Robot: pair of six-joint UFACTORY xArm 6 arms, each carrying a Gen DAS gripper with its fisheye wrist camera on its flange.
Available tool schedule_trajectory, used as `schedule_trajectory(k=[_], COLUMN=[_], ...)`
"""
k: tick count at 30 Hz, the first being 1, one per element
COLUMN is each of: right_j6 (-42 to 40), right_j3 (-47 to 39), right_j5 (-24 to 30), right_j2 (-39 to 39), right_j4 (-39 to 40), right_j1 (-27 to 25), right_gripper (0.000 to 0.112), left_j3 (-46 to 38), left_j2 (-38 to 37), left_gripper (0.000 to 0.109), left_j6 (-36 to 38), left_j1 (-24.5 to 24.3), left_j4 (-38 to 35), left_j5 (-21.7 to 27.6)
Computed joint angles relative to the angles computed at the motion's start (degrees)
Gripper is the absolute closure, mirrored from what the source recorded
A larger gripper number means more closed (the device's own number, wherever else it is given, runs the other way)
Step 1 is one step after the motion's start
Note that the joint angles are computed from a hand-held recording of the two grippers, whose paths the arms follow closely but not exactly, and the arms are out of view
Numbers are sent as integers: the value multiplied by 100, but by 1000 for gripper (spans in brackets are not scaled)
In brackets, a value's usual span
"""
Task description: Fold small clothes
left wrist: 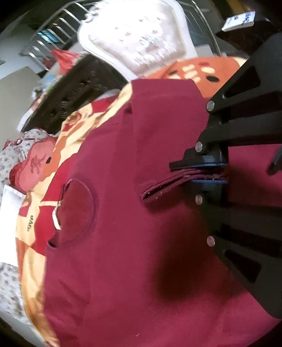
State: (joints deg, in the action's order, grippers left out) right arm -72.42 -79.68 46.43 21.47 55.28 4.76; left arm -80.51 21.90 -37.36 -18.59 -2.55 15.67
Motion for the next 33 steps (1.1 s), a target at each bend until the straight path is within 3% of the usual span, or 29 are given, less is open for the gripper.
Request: schedule_trajectory(k=[4,7,11,14,16,21,24,27,29,31,33], right_j6=[-13,-4,-5,6,6,23,46,57,62,184,298], right_j3=[-1,-9,-23,-34,-33,-77,-94,-113,-121,-135,-199], right_j5=[33,33,43,57,58,61,76,87,101,157,406], right_j2=[-1,4,14,23,23,61,69,87,90,50,-22], right_j4=[17,6,7,12,11,1,-9,-10,-26,-112,-147], right_j1=[-17,-14,-16,-22,-20,-11,-7,-6,-19,-42,-157], right_gripper=[50,50,49,49,49,48,48,48,48,49,49], left_j3=[284,742,1435,2041,2377,2628,2746,2753,2780,2890,2933], left_j2=[-529,-1149,-1880,-2346,-2458,-2352,-2252,-2181,-2187,-2382,-2644], left_gripper=[103,103,103,103,103,103,103,99,94,94,94], left_j6=[-485,-1687,-2798,-3058,-2816,-2912,-3406,-3034,-2453,-2765,-3602], left_j1=[108,450,938,1259,1355,1455,1533,1475,1431,1469,1503], left_j4=[828,2102,3118,3283,2909,3057,3426,3139,2555,2916,3942], left_j5=[-410,-694,-637,-633,-715,-582,-679,-517,-383,-306,-101])
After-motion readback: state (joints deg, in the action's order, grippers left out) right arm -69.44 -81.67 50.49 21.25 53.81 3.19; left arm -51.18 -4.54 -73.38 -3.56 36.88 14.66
